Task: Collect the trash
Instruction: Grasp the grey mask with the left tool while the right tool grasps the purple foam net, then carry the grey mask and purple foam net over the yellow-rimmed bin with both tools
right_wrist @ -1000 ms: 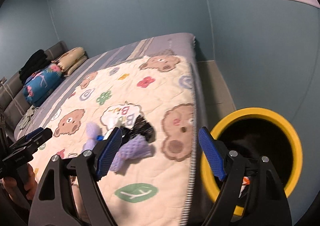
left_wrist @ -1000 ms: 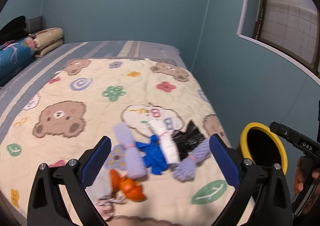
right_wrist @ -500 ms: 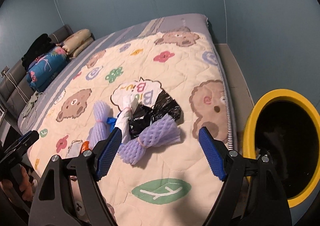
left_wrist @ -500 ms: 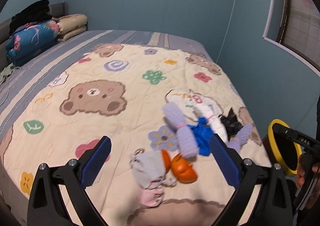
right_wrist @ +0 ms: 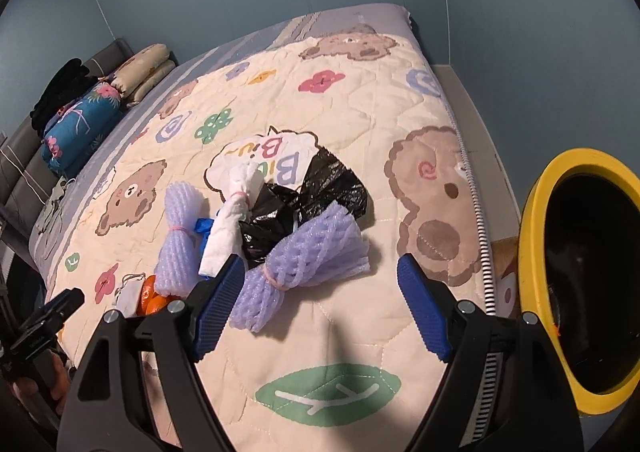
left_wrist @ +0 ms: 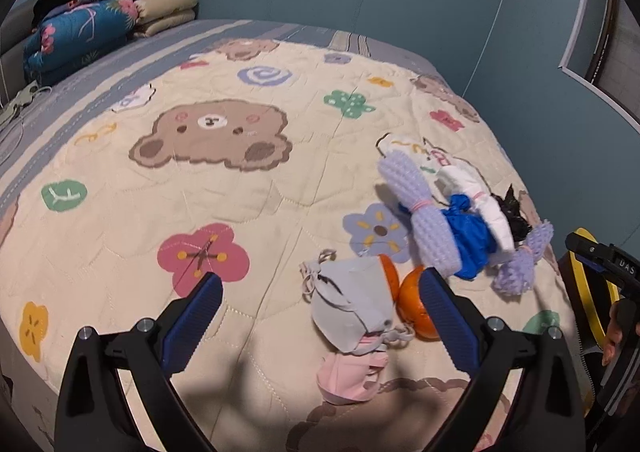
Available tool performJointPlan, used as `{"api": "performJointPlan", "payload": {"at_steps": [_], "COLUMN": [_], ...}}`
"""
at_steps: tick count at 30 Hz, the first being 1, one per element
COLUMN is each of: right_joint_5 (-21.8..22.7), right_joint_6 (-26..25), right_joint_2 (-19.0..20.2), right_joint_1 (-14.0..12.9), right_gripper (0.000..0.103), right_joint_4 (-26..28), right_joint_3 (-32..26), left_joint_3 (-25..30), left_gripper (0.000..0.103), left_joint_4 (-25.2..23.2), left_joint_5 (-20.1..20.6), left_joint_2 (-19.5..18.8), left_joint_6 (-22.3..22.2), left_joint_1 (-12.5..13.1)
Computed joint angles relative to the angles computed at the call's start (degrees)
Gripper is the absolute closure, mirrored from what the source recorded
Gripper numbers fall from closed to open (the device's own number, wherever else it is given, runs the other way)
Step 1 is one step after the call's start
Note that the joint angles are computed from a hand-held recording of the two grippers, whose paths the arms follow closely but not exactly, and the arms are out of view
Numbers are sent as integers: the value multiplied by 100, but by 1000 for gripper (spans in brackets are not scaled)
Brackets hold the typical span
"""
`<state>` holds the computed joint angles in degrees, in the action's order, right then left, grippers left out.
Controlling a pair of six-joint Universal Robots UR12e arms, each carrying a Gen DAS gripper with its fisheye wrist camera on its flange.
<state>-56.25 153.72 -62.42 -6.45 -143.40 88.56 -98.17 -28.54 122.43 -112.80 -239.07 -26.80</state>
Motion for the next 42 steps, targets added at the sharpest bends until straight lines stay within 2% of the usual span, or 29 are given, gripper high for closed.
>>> {"api": "performJointPlan", "payload": {"at_steps": [9,15,18,23,26,28,35,42], "right_joint_5": [-200,-241,-240,-324,-335,-325,-160,199], "right_joint_6": [-6,122,173,-78,-242,-340,-659,-706], "right_joint_2": [169,305,369,409,410,401,304,220], "right_joint_1": [99,171,189,247,267,269,244,128], "right_gripper": [28,32,36,47,57,68,87,89], "right_joint_4": [215,393,459,632,738,830,879,1015], "right_joint_3": [-135,-300,-376,-395,-410,-414,-306,-290], "left_joint_3": [-15,-30,-38,-82,-78,-55,-77,-147], "left_gripper": [8,9,19,41,60,72,79,81], "left_joint_4": [82,248,273,414,577,595,689,690], "left_joint_5": [-359,-573,-666,-902,-918,-927,-948,-930], "left_joint_2": [-131,-208,-241,-298,-338,-360,-344,-230], "left_joint_6": [61,121,171,158,293,406,453,385], "left_joint_1": [94,119,119,147,130,117,109,84]}}
